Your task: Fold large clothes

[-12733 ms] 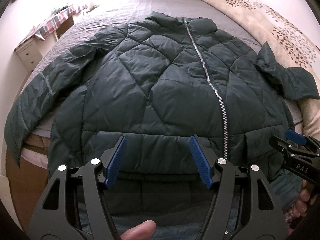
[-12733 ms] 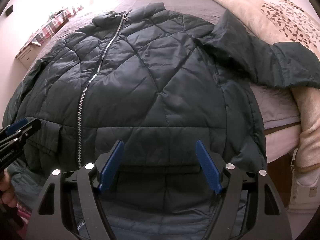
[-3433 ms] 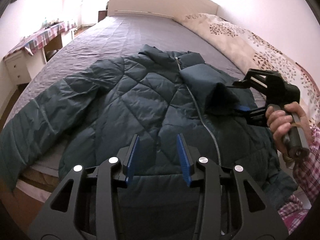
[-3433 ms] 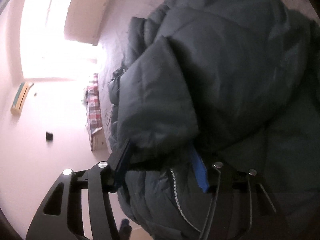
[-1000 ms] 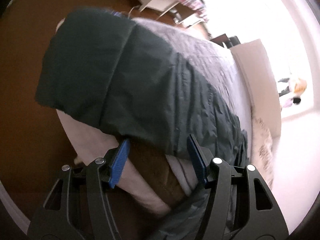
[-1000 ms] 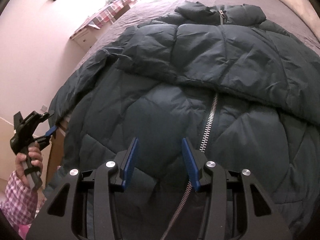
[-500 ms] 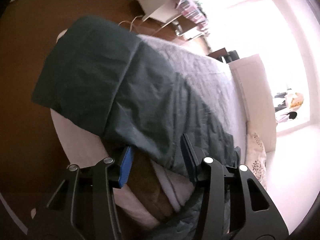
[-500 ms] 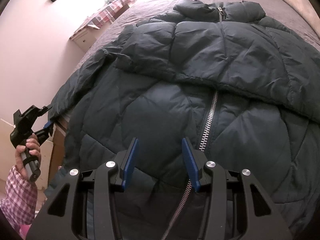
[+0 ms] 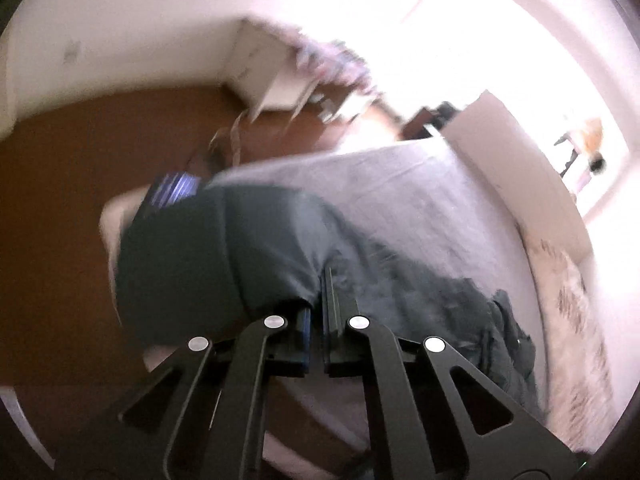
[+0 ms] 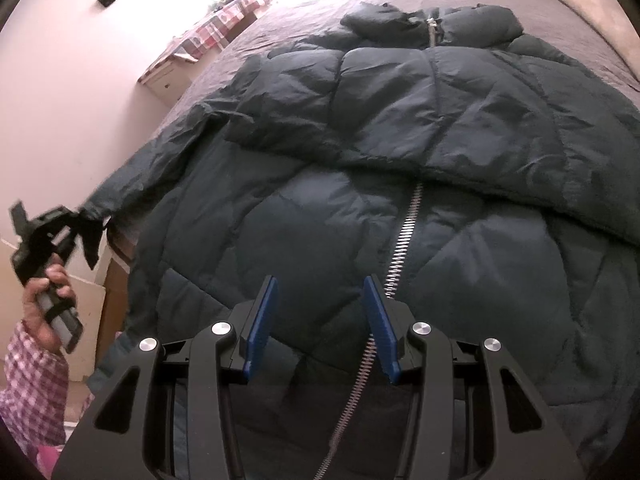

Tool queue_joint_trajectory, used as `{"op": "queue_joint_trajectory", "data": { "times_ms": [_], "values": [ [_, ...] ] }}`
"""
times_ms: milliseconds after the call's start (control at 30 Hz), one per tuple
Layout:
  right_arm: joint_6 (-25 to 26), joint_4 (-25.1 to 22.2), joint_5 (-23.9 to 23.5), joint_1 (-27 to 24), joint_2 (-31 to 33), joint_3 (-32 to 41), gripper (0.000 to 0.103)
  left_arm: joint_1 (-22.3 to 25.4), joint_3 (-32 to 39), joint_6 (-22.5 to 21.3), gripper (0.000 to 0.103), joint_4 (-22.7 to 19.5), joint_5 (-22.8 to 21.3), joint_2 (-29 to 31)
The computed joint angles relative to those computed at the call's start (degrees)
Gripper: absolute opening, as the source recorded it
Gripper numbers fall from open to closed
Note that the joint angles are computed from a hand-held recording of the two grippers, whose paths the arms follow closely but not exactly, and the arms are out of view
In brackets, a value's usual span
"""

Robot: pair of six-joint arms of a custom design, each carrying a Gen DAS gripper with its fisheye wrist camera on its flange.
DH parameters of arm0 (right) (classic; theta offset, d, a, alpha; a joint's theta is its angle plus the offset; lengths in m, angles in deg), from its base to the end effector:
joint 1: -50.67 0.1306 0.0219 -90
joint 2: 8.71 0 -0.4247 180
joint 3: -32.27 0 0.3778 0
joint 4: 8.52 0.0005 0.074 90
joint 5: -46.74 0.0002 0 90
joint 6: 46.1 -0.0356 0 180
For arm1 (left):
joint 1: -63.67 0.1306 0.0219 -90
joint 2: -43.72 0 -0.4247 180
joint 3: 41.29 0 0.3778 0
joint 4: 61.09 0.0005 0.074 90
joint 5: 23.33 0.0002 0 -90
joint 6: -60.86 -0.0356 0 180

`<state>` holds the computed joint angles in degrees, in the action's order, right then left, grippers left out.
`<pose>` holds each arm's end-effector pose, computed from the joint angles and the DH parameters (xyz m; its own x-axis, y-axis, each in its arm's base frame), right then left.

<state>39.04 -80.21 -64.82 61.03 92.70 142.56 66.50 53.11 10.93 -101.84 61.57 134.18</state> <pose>0.5171 0.1073 0.5099 -0.9000 -0.0844 -0.4276 -0.2571 0.8950 0.3644 0.4890 0.0268 0.5155 -0.3805 -0.6608 -0.6470 -0.4773 0.7396 -0.4746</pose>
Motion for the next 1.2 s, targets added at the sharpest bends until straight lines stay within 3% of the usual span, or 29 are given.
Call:
{"op": "queue_joint_trajectory", "data": {
  "times_ms": [100, 200, 400, 500, 733, 867, 1067, 1133, 1200],
  "values": [
    [-1.6, 2.4, 0.8, -1.5, -1.5, -1.5, 0.047, -2.2, 5.8, -9.0, 0.003, 1.5, -1.3, 0.7],
    [-3.9, 5.3, 1.0, -4.0, -3.3, -3.2, 0.047, -4.8, 11.5, -15.1, 0.003, 2.6, 0.2, 1.7],
    [-7.8, 9.1, -0.2, -10.8, -6.0, -6.3, 0.047, -12.2, 24.0, -21.6, 0.003, 0.5, 5.8, 7.1],
    [-9.4, 10.5, -1.0, -14.0, -7.1, -7.9, 0.047, -15.9, 27.6, -23.4, 0.003, -1.3, 8.1, 9.5],
    [-12.0, 13.1, -3.8, -20.3, -9.3, -12.5, 0.047, -24.6, 35.4, -27.5, 0.003, -11.7, 11.8, 17.7],
    [-12.8, 14.0, -5.8, -22.8, -9.7, -13.9, 0.047, -27.2, 34.8, -27.1, 0.003, -16.9, 12.7, 20.9],
    [-13.0, 14.4, -6.6, -23.0, -9.8, -14.5, 0.047, -28.7, 28.7, -25.8, 0.003, -18.2, 13.9, 21.0],
    [-12.6, 14.1, -6.5, -22.3, -9.6, -14.3, 0.047, -28.7, 28.7, -25.0, 0.009, -20.0, 14.6, 21.4],
    [-12.0, 13.7, -6.4, -21.7, -9.5, -13.9, 0.047, -29.2, 29.0, -24.1, 0.040, -21.3, 16.0, 21.9]
  ]
}}
